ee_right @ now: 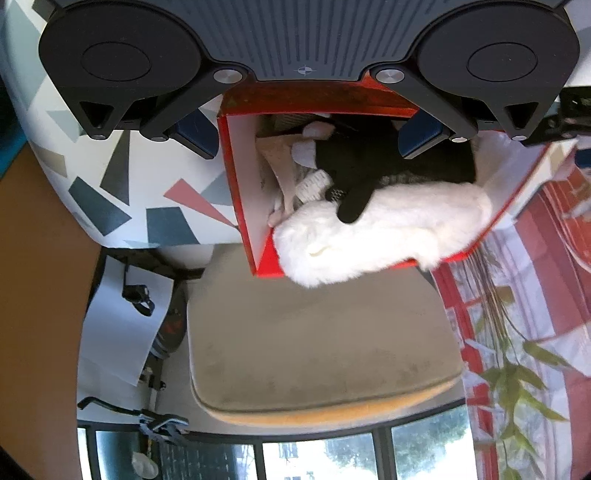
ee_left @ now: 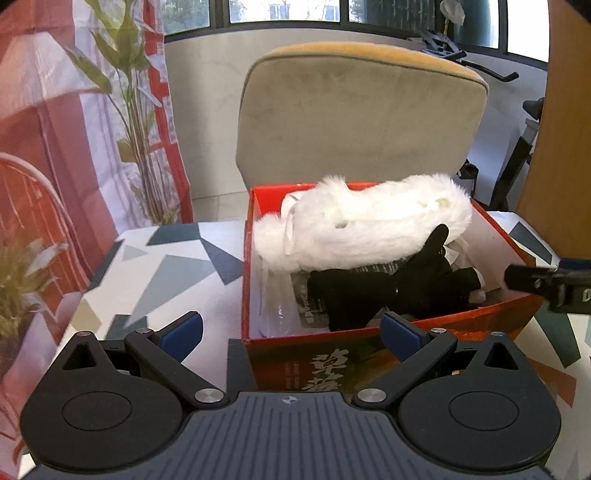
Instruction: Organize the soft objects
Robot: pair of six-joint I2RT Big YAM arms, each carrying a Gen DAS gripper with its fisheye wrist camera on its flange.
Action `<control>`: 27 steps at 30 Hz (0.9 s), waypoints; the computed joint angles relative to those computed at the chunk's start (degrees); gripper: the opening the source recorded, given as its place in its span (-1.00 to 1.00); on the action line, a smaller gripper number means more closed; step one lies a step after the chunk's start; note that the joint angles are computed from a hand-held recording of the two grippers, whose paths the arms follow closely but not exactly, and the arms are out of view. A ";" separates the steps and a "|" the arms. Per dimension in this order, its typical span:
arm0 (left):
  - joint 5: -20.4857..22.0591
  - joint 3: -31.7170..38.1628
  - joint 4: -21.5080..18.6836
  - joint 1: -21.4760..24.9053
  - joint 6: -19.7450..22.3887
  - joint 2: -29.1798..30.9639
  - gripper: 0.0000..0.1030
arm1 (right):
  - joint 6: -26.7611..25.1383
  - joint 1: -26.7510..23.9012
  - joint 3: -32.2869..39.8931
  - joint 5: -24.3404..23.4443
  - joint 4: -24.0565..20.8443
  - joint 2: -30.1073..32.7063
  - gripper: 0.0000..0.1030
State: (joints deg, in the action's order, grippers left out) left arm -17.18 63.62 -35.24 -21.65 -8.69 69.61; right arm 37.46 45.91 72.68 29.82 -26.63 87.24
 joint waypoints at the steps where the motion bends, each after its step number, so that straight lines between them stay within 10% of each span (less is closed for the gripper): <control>1: -0.60 -0.13 -0.11 -0.33 0.17 -0.76 1.00 | -0.05 0.33 -0.18 0.49 -0.03 -0.67 0.99; 27: -31.18 7.17 -18.90 -25.44 -7.15 -25.85 1.00 | 9.87 25.95 10.22 31.42 -28.78 -17.67 0.99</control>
State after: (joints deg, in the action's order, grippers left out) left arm -48.36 70.79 -54.15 -47.09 -15.84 43.76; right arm 47.34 71.86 82.90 61.24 -55.42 69.57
